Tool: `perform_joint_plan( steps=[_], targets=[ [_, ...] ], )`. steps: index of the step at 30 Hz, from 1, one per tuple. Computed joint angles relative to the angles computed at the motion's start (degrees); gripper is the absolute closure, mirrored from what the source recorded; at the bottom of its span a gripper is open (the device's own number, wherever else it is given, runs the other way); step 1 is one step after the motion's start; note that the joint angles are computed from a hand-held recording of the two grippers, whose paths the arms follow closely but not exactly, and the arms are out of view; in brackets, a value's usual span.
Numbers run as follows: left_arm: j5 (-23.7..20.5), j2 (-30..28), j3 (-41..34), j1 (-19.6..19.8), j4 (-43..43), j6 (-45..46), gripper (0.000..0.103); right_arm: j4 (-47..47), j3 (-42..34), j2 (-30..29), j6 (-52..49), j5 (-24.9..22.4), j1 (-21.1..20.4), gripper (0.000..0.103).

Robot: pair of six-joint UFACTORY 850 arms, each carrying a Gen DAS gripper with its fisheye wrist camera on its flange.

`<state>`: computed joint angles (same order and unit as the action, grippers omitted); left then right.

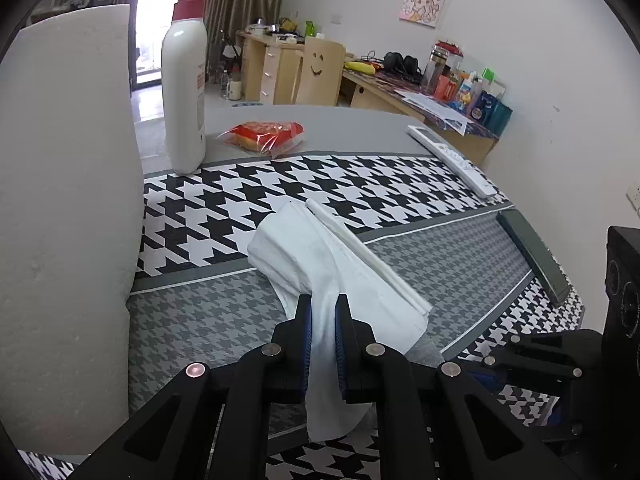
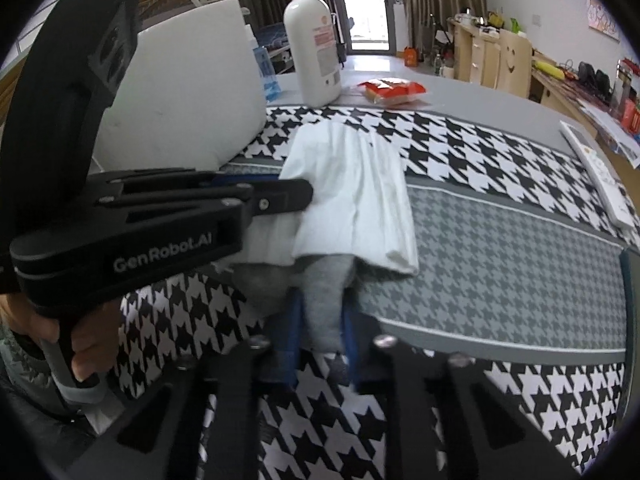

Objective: Organize soft objects
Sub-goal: 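Lift the white cloth with the left tool while the right tool grasps the grey sock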

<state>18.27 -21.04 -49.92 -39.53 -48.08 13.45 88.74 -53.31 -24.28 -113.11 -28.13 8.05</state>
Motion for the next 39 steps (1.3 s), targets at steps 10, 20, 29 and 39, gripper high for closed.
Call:
perform_joint_plan(
  steps=[10,20,29,39],
  targets=[
    [1.76,1.99,1.51,-0.71,5.03,-4.46,0.092,2.85,3.02,2.97,-2.48,2.72,-2.49,0.091],
    [5.73,5.14,3.77,-2.29,-5.14,5.12,0.099,8.06,5.49,5.68,-5.28,5.50,-5.14,0.092],
    [9.43,7.99,5.51,-5.05,-13.87,13.46,0.099,15.04,8.59,9.64,-10.93,3.13,-6.12,0.091],
    [13.17,10.82,6.80,-7.23,-19.00,18.08,0.099,20.46,10.66,12.90,-15.51,2.21,-7.00,0.091]
  ],
)
